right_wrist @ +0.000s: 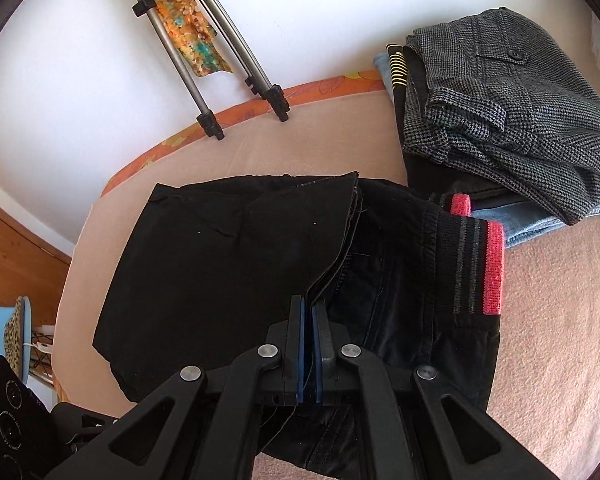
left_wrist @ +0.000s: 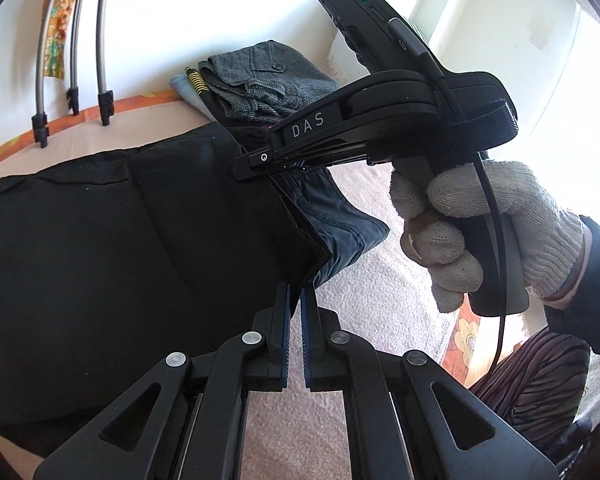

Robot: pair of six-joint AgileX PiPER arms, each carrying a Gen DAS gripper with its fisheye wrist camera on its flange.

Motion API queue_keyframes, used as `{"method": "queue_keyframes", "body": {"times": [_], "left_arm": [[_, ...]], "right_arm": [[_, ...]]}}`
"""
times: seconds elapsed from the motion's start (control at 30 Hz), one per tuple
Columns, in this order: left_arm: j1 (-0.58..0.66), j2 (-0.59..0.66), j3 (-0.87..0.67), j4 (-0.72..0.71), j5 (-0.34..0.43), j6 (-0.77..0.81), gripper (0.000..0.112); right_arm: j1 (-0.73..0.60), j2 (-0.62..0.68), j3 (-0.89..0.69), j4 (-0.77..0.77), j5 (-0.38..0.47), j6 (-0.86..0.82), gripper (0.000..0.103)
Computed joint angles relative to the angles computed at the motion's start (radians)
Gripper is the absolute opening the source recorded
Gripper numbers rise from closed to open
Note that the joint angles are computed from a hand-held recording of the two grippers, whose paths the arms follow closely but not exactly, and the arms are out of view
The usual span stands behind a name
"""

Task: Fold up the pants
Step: 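Fold the hem toward the waistband with the left tool and release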

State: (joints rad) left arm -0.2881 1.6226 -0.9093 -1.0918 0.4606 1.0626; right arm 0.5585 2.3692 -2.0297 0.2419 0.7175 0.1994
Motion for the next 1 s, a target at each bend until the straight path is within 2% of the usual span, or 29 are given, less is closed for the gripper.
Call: {"method": "queue_keyframes", "body": {"times": [0.1, 0.17, 0.23, 0.27, 0.3, 0.4, 0.5, 0.57, 0.6, 0.63, 0.7, 0.73, 0.83, 0.87, 0.93, 1.0], "left_arm": [[0.018, -0.022, 0.001, 0.085, 0.052, -0.082, 0.007], [0.042, -0.060, 0.025, 0.130, 0.064, -0.133, 0.011], [0.094, -0.110, 0.067, 0.117, 0.072, -0.119, 0.015], [0.121, -0.142, 0.093, 0.123, 0.064, -0.124, 0.022], [0.154, -0.169, 0.114, 0.134, 0.058, -0.131, 0.024], [0.265, -0.210, 0.148, 0.196, 0.019, -0.179, 0.025], [0.340, -0.198, 0.155, 0.347, -0.082, -0.325, 0.025], [0.398, -0.137, 0.132, 0.343, -0.099, -0.342, 0.025], [0.428, -0.116, 0.127, 0.302, -0.088, -0.306, 0.025], [0.454, -0.096, 0.124, 0.269, -0.078, -0.275, 0.025], [0.477, -0.075, 0.126, 0.234, -0.077, -0.243, 0.025], [0.477, -0.069, 0.127, 0.231, -0.081, -0.236, 0.025], [0.462, -0.054, 0.132, 0.248, -0.096, -0.236, 0.026], [0.461, -0.047, 0.132, 0.250, -0.091, -0.238, 0.030], [0.450, -0.035, 0.134, 0.258, -0.101, -0.255, 0.038], [0.451, -0.031, 0.139, 0.233, -0.105, -0.237, 0.040]], "right_arm": [[0.001, -0.043, 0.069, -0.004, -0.072, -0.030, 0.001], [0.010, -0.073, 0.117, -0.063, -0.131, -0.020, 0.001], [0.020, -0.098, 0.167, -0.160, -0.184, 0.042, 0.001], [0.021, -0.097, 0.177, -0.204, -0.190, 0.079, 0.001], [0.016, -0.085, 0.172, -0.207, -0.180, 0.089, 0.001], [0.007, -0.055, 0.182, -0.218, -0.169, 0.108, 0.001], [0.018, -0.029, 0.160, -0.258, -0.134, 0.135, 0.002], [0.032, -0.018, 0.126, -0.314, -0.083, 0.171, 0.009], [0.041, -0.020, 0.121, -0.357, -0.064, 0.200, 0.024], [0.048, -0.035, 0.138, -0.384, -0.070, 0.217, 0.030], [0.082, -0.079, 0.192, -0.532, -0.081, 0.343, 0.042], [0.102, -0.105, 0.223, -0.599, -0.091, 0.386, 0.042], [0.147, -0.182, 0.327, -0.667, -0.167, 0.415, 0.042], [0.163, -0.190, 0.339, -0.667, -0.173, 0.396, 0.042], [0.179, -0.170, 0.322, -0.605, -0.148, 0.318, 0.042], [0.169, -0.137, 0.305, -0.493, -0.131, 0.232, 0.041]]}}
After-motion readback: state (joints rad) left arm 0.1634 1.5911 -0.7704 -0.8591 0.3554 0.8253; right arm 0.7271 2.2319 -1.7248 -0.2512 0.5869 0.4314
